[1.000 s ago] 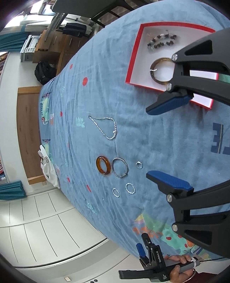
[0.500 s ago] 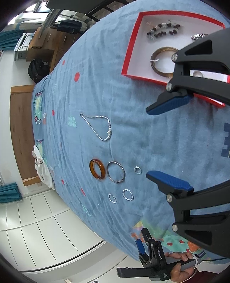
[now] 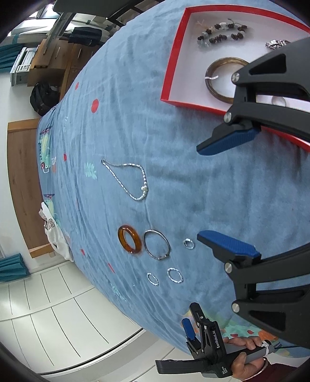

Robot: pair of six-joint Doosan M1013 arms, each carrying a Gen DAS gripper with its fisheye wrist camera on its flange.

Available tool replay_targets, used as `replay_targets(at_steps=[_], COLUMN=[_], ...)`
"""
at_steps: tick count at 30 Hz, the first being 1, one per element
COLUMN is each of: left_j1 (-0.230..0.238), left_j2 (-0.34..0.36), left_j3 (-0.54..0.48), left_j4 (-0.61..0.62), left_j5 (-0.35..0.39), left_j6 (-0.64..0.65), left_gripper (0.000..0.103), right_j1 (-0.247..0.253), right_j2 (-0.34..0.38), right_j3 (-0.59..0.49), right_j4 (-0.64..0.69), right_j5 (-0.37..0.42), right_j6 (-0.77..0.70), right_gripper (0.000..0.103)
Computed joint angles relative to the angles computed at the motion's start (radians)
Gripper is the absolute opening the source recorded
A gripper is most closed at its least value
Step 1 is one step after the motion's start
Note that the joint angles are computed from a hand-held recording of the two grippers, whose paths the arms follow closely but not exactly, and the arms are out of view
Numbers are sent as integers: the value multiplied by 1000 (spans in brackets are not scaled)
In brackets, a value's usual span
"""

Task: Organize jewelry
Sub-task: 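Withdraw both tools from the box back over the remaining jewelry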

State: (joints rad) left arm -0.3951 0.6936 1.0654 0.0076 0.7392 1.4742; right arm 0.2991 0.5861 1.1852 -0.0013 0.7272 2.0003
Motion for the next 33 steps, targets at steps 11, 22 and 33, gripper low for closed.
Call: replay_targets(at_steps=[11,22,33], left_j1=[-10,-24,-24], left_j2=[52,94,97], left_j3=[-92,-168,-170], left_j4=[-36,-38,-33], left_j5=[30,53,60], left_j6=[42,57,55], left_gripper=[89,89,89], right_j1=[-25,-43,-50], right_j2=[19,29,32], right_j3=[-18,-34,-34], right_j4=[33,38,43], right_j5=[-2,-19,-25], right_j6=[-20,-34,-30], right_gripper=[64,64,64])
